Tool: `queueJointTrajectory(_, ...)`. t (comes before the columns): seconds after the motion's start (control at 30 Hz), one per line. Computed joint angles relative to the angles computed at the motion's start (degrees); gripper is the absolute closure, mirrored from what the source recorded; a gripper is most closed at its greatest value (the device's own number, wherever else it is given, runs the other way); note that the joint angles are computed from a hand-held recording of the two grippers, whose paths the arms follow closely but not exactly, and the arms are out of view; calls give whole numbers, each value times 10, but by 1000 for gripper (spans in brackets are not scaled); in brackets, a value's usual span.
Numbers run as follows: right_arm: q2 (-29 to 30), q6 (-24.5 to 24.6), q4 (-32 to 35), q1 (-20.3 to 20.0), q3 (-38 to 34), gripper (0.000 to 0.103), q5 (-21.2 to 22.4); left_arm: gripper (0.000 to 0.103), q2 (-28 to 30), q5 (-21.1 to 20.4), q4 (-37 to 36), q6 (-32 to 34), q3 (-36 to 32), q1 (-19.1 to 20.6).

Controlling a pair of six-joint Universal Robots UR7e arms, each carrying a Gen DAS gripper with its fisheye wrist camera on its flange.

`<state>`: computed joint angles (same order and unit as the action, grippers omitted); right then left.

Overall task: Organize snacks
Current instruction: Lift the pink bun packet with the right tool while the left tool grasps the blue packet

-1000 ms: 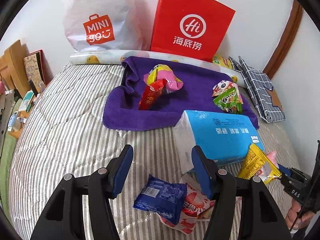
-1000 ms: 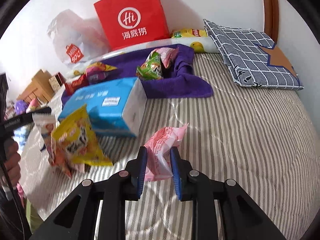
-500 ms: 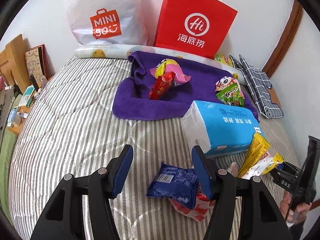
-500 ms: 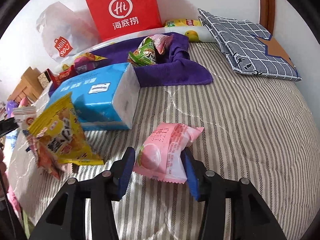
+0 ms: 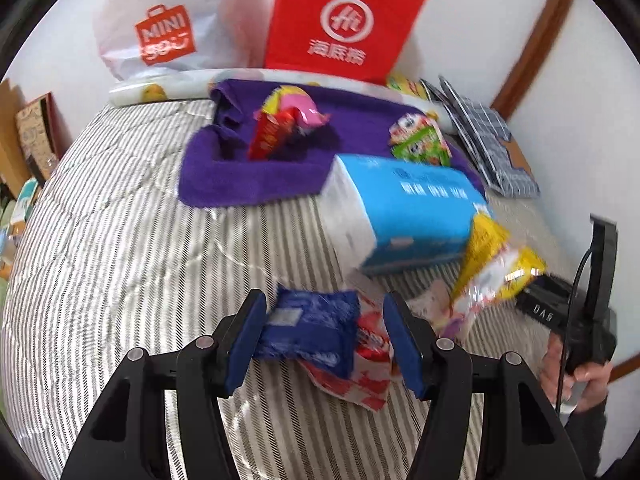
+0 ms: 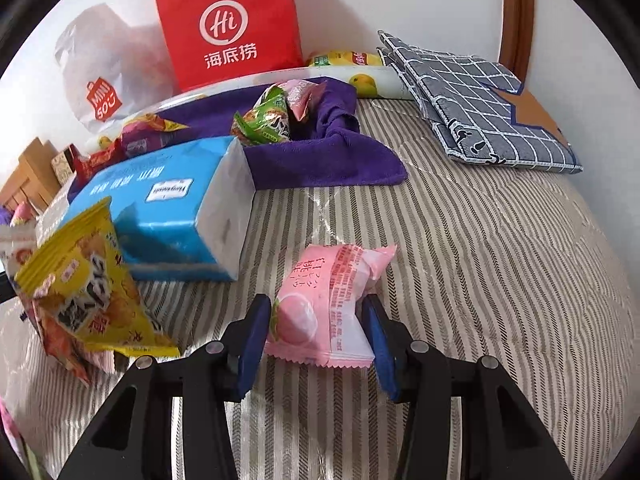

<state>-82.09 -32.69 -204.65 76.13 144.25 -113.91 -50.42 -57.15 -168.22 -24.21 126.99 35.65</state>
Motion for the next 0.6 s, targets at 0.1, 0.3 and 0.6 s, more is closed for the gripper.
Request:
queueJointTrajectory(0.1, -19, -7, 16, -3, 12, 58, 16, 42, 9, 5, 3, 10, 3, -7)
queueJointTrajectory(0.3, -62, -25, 56, -5, 31, 58, 36, 42, 13, -7, -20, 17, 10, 4)
queueJointTrajectory(0.6, -91, -20, 72, -17, 43, 56, 37, 67, 7, 3, -41, 37, 18, 6)
